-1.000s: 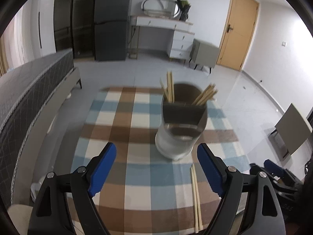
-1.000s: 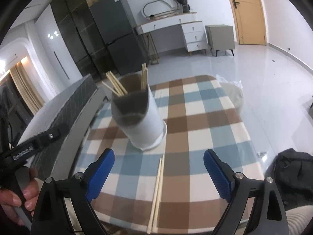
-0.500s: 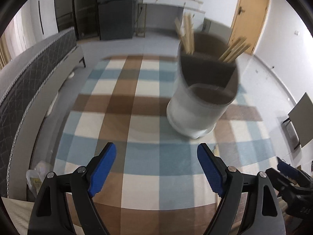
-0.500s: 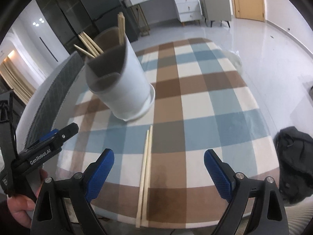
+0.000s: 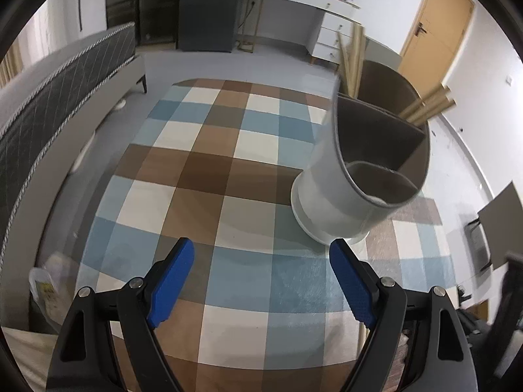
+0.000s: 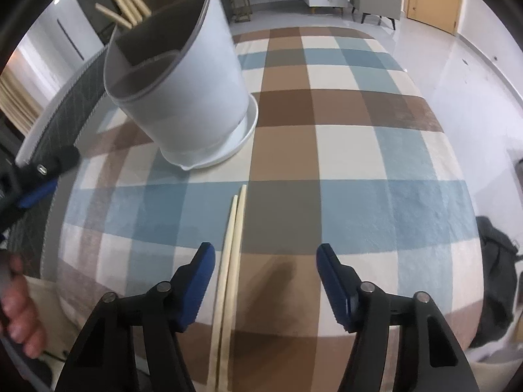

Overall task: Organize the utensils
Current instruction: 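Lower both grippers toward the last pair of chopsticks on the rug, then close the right gripper on one of the last chopsticks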

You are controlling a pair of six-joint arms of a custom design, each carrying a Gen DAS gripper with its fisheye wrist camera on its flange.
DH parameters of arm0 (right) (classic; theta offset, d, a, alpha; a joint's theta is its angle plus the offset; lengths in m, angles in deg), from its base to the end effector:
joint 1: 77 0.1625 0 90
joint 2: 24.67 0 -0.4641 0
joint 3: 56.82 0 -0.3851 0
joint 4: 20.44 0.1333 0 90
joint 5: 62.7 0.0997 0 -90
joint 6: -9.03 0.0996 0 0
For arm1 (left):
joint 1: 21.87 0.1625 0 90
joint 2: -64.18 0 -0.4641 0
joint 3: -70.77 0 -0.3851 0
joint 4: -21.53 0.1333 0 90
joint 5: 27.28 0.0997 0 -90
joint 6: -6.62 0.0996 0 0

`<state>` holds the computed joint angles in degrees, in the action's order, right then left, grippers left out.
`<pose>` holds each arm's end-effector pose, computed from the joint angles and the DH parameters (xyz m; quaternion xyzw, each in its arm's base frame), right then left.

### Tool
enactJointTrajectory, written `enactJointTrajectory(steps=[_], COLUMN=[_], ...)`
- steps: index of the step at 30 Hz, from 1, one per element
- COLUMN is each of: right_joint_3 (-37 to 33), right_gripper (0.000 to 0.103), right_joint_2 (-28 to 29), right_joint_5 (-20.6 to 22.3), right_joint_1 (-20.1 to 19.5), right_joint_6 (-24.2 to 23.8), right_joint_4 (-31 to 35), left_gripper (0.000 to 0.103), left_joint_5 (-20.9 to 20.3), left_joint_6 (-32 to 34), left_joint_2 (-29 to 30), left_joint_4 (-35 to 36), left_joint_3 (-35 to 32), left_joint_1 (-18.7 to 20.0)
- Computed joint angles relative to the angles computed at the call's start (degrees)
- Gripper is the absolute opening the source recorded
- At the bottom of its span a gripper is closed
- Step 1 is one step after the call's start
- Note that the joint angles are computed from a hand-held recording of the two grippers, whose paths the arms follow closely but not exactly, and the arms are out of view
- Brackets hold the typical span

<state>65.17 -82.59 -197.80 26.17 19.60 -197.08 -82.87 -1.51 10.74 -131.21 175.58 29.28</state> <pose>0.1827 -0.5056 0.1827 -0.0545 -0.9072 0.2542 0.3309 -0.2480 -0.6102 0.1735 0.2235 0.9244 -0.2041 0.2322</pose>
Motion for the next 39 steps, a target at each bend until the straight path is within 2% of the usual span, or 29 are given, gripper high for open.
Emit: enactJointTrajectory(steps=[4, 9, 15, 20, 28, 31, 37, 39], right_joint_3=[-1.3, -2.11, -3.21, -3.53, -4.65, -5.92, -8.37, -9.19], right_gripper=[0.049, 0.033, 0.031, 0.024, 0.024, 0.024, 0.025, 0.022], right_joint_2=[1.41, 2.23, 3.53, 3.05, 4.13, 5.14, 6.13, 6.54], right_joint_5=[-1.64, -1.59, -3.03, -3.54, -5.48, -6.77, -6.18, -6.08], right_joint_1=[-0.16, -0.03, 0.4, 0.51, 1.05, 0.81, -0.24, -0.49], right_joint_6=[-0.57, -1.06, -2.63, 0.59, 0.18, -1.33, -3.28, -4.19], right_joint_4=[1.58, 3.15, 4.86, 8.51, 9.41, 8.48, 7.44, 6.95], left_gripper=[0.081, 0.081, 0.081, 0.081, 0.081, 0.081, 0.081, 0.081], left_joint_5=[-0.05, -0.18, -0.4, -0.15, -0.28, -0.68, -0.62, -1.09], left_joint_6=[-1.75, -3.12, -5.31, -5.75, -7.13, -7.11, -8.4, -8.94], left_joint_2=[0.34, 0.5, 0.54, 0.57, 0.47, 0.46, 0.38, 0.3], left_joint_4=[1.54, 3.02, 4.93, 5.57, 6.93, 7.31, 8.35, 8.61], left_joint_3=[-1.15, -1.91, -2.73, -2.88, -3.49, -3.76, -4.48, -4.78], left_joint_1=[0.52, 0.97, 1.63, 1.52, 1.74, 1.86, 2.19, 2.28])
